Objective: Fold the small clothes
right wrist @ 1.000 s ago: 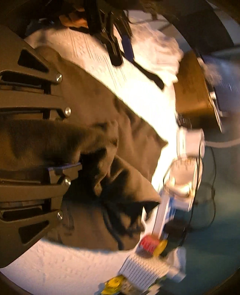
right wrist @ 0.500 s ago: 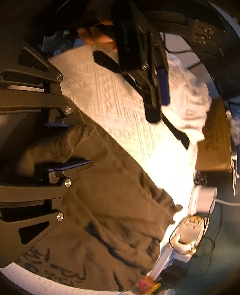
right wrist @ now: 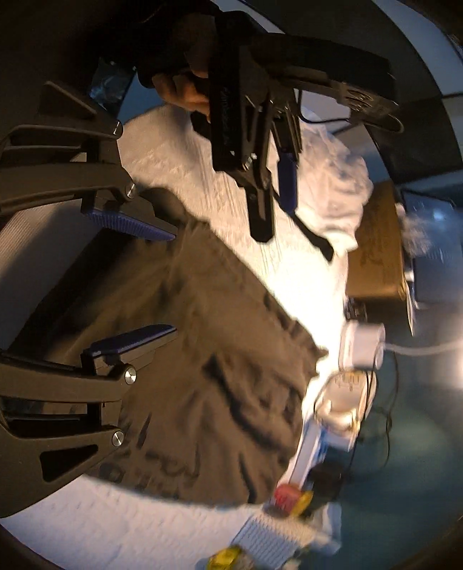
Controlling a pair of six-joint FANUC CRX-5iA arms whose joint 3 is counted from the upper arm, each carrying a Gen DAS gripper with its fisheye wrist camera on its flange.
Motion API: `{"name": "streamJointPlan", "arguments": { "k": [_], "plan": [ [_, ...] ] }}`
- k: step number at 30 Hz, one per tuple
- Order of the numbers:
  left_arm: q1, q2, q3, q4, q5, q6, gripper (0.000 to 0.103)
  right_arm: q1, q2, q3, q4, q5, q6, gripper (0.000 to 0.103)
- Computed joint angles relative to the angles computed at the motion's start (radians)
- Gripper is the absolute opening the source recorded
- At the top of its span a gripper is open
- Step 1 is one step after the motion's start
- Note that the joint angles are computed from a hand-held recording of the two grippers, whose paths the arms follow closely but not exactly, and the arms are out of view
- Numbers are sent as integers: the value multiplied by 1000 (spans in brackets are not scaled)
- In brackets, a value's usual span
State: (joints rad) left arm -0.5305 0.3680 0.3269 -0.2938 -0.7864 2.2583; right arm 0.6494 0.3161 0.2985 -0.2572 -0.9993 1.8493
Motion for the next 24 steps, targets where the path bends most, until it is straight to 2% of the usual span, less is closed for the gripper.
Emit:
{"name": "streamJointPlan", "arguments": {
  "k": [9,11,12,13,14,16,21,24],
  "plan": [
    [-20,72,41,132,60,-169,65,-84,-67,-148,135,120,-198,52],
    [-25,96,65,131,30,-175,65,-105,-72,-182,165,137,-245,52],
    [-25,113,80,137,4,-175,61,-113,-74,-203,191,147,-278,52],
    [-24,123,85,144,-8,-175,42,-123,-74,-217,198,148,-300,52],
    [-23,134,90,155,-24,-179,32,-131,-75,-225,191,149,-307,52],
    [-31,144,102,130,-59,-146,3,-156,-79,-239,150,142,-308,52],
    [-50,95,59,73,-63,-71,0,-154,-109,-282,86,155,-239,52],
    [-69,91,77,24,-118,-48,0,-129,-127,-309,70,175,-219,42]
  ]
}}
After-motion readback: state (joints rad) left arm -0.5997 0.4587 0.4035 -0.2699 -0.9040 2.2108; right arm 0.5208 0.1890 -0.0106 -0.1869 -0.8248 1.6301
